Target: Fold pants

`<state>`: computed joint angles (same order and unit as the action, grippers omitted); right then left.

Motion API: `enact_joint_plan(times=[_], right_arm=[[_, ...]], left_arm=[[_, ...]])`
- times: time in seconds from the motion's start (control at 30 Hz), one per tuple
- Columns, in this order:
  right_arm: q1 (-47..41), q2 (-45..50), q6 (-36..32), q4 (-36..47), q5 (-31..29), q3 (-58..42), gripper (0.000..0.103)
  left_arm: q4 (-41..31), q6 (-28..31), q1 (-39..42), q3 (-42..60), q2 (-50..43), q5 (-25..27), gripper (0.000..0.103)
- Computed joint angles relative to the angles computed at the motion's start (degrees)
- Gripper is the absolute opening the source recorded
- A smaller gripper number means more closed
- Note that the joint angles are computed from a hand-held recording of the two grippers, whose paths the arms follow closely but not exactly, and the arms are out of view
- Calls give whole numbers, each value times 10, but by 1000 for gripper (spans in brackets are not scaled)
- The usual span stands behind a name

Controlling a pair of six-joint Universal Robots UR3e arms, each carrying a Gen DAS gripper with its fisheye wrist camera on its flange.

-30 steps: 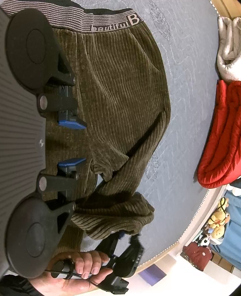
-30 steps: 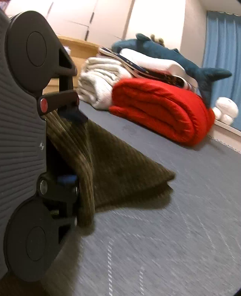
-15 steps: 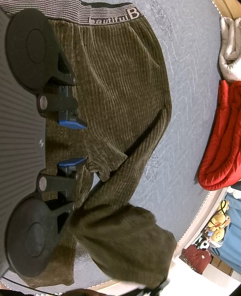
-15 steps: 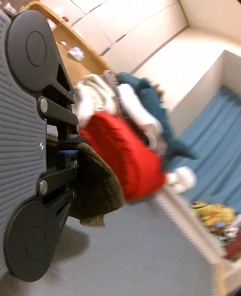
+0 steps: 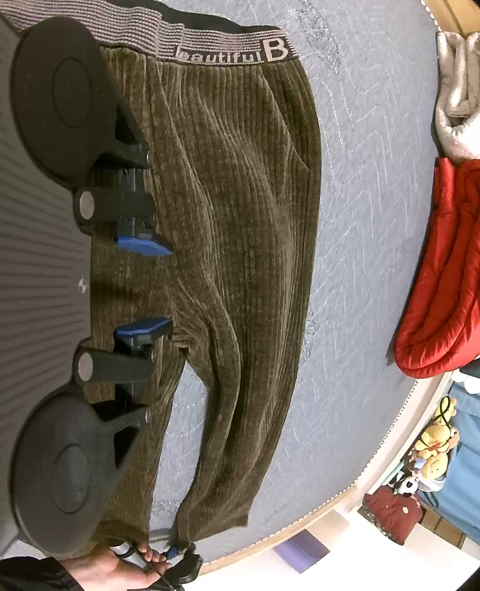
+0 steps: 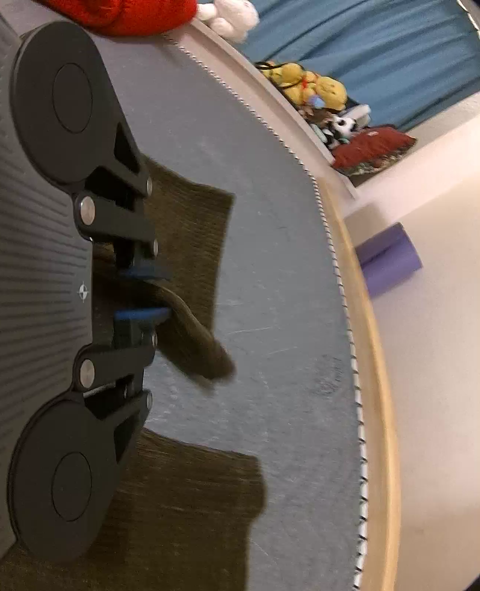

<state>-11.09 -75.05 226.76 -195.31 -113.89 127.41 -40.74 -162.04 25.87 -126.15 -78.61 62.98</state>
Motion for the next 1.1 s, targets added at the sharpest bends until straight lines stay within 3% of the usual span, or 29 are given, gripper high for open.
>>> enact_joint_plan(times=[0.07,0.17,0.27,0.33,0.43,0.5,0.53,0.6,0.67,0.73,0.8,0.87,0.93,1.0,1.03,1.1], right_arm=[[5,10,-14,-8,-2,-5,45],[38,6,-6,2,-42,-21,47],[102,9,-8,11,-122,-44,49],[137,20,-29,6,-136,-73,49],[143,19,-92,-46,-15,-73,49],[109,6,-159,-60,170,-63,50],[85,0,-204,-37,290,-64,49],[69,6,-303,14,448,-75,49],[88,6,-424,93,515,-90,49],[110,1,-520,171,538,-102,49],[134,-1,-589,231,522,-113,50],[163,6,-608,243,464,-118,60],[177,15,-620,252,430,-113,61],[178,6,-622,221,431,-85,62],[177,-2,-626,229,432,-83,61],[175,-19,-638,239,435,-72,48]], left_arm=[[6,6,2,0,-6,4,42],[26,11,8,-2,-18,-1,42],[59,30,12,-12,-34,-33,41],[95,47,5,-20,-53,-59,40],[150,59,-19,-28,-85,-80,34],[183,66,-35,-31,-109,-92,34],[202,66,-47,-31,-123,-91,34],[238,63,-72,-25,-155,-72,34],[270,54,-104,-11,-195,-28,34],[314,49,-128,-6,-232,16,35],[354,49,-142,-4,-262,44,37],[378,51,-146,-2,-286,46,38],[395,55,-150,-1,-303,52,38],[408,75,-150,-9,-303,59,32],[403,90,-149,-11,-298,59,26],[371,122,-143,-12,-278,51,19]])
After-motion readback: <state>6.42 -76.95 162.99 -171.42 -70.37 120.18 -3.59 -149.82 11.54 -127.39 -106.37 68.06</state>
